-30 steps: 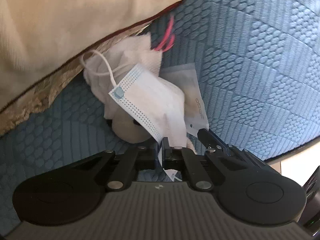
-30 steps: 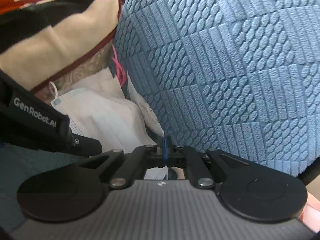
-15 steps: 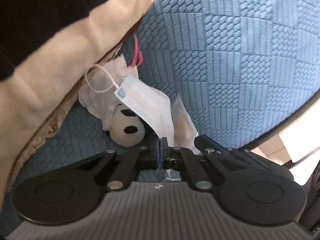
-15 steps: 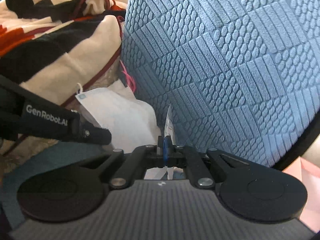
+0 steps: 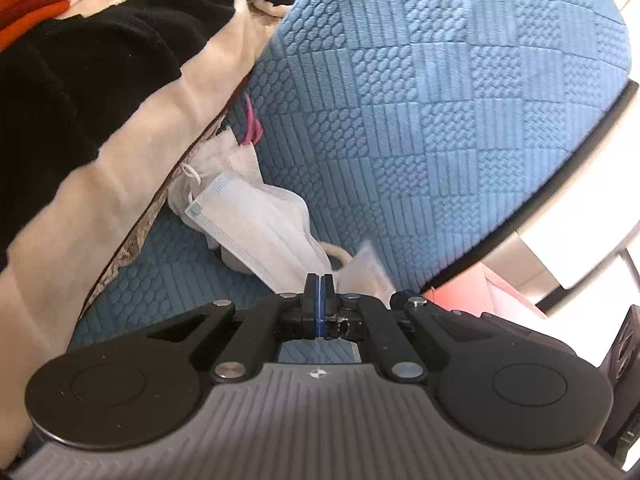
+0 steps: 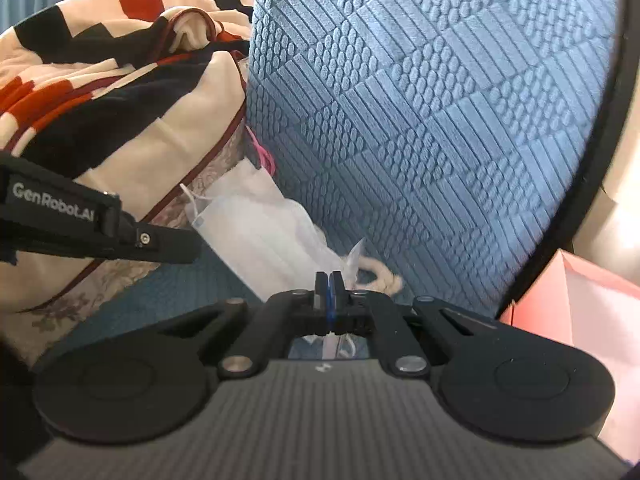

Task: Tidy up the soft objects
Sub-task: 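Grasp the white face mask edge with left tool while right tool grasps the clear sponge bag, then lift the face mask with left tool while right tool lifts the sponge bag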

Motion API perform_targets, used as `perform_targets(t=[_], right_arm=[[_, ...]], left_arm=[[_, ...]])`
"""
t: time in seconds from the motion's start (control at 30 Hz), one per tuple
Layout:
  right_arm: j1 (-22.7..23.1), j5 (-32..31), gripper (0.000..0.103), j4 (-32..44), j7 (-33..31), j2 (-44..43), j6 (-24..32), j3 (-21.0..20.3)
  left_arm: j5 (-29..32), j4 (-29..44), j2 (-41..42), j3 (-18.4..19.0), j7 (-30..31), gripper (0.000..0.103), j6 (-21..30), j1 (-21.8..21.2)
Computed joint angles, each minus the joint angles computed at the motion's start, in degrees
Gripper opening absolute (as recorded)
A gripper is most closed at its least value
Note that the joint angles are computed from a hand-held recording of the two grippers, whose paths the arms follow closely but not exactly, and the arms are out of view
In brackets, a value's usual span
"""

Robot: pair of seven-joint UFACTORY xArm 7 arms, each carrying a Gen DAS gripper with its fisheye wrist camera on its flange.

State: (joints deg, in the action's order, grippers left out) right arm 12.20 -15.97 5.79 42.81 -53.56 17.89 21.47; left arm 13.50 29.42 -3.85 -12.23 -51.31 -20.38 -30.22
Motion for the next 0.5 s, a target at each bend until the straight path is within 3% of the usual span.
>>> perform_targets(t=[0.3, 0.5], right_arm=[[9.57, 3.33, 0.003, -2.93, 3.99, -13.08, 12.86, -0.10], [13.59, 4.39, 0.003, -4.05, 7.02, -18.17, 17.85, -0.20]], left_arm=[[7.07, -5.31, -6.51, 5.12, -5.49, 0.000, -0.05, -4.24], [4.25, -6.37, -7.05, 4.09, -2.95, 0.000, 0.56, -4.16]])
